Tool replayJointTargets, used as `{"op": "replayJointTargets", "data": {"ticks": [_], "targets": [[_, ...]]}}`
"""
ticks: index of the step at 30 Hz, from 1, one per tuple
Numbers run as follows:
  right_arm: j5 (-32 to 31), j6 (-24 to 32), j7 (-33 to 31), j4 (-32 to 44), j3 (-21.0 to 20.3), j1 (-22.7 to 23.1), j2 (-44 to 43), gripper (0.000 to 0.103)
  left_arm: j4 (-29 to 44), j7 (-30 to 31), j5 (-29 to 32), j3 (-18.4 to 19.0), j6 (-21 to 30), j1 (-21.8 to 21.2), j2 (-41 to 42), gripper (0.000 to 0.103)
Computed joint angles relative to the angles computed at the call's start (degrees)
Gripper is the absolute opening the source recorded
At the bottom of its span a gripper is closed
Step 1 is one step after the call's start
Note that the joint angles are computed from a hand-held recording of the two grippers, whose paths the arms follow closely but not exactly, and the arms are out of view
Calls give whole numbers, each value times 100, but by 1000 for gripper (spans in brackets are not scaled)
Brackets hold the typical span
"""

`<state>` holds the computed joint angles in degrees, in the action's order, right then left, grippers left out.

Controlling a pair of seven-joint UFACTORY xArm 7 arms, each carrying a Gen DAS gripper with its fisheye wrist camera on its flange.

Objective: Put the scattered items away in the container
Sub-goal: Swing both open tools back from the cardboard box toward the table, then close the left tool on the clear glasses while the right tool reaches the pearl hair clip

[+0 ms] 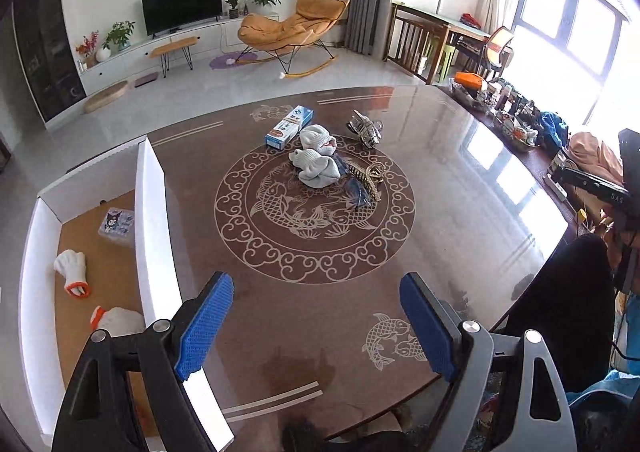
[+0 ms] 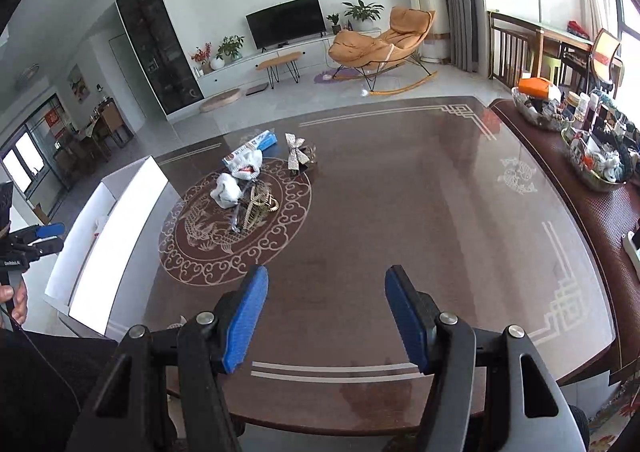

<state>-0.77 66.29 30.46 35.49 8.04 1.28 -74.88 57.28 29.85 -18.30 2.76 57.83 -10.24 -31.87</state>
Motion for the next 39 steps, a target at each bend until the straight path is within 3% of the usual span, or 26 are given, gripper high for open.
{"op": "replayJointTargets", "data": {"ticks": [4,9,12,15,18,22,24,26,30,31,33,35,37,39], "targets": [[141,-98,35,1819,38,-48,1680,62,-82,-159,-32,53,-97,136,-55,85],[126,240,124,4010,125,-35,3391,62,-105,-727,567,-370,-125,312,30,85],[-41,388,-41,4798,226,69,4000,62,242,-929,563,-465,-2,164,278,85],[-34,463,-496,5191,145,327,4596,62,599,-971,565,-586,-242,-14,638,85],[-7,231,-1123,5027,-40,536,5106,62,1028,-1223,503,-697,-423,-122,1315,86],[476,-253,-1995,3936,-506,685,5576,62,1692,-1548,448,-819,-446,-203,2682,86],[661,-345,-2429,3411,-685,634,5833,62,1858,-1647,604,-915,-834,-254,3338,86],[686,-594,-2924,2916,-803,522,6039,62,1926,-2147,1239,-986,-1429,-387,3936,86],[1149,-1004,-3828,2510,-1044,261,6624,62,2356,-2971,1319,-992,-1752,-560,4926,86],[1432,-1160,-4003,2473,-1079,206,6750,62,2184,-3255,1244,-988,-1787,-547,4921,85],[2130,-1646,-4188,2344,-1088,130,6864,62,1507,-3543,1439,-937,-2328,-610,4430,87],[2818,-2219,-4298,2228,-1250,331,6932,62,1362,-3433,1229,-1042,-2261,-515,4238,87],[2608,-2510,-3902,2255,-881,118,7072,62,1275,-3784,1625,-975,-2329,-603,4058,87],[2158,-2557,-3616,2327,-729,175,7157,62,1035,-4321,2595,-875,-2687,-753,3805,87]]}}
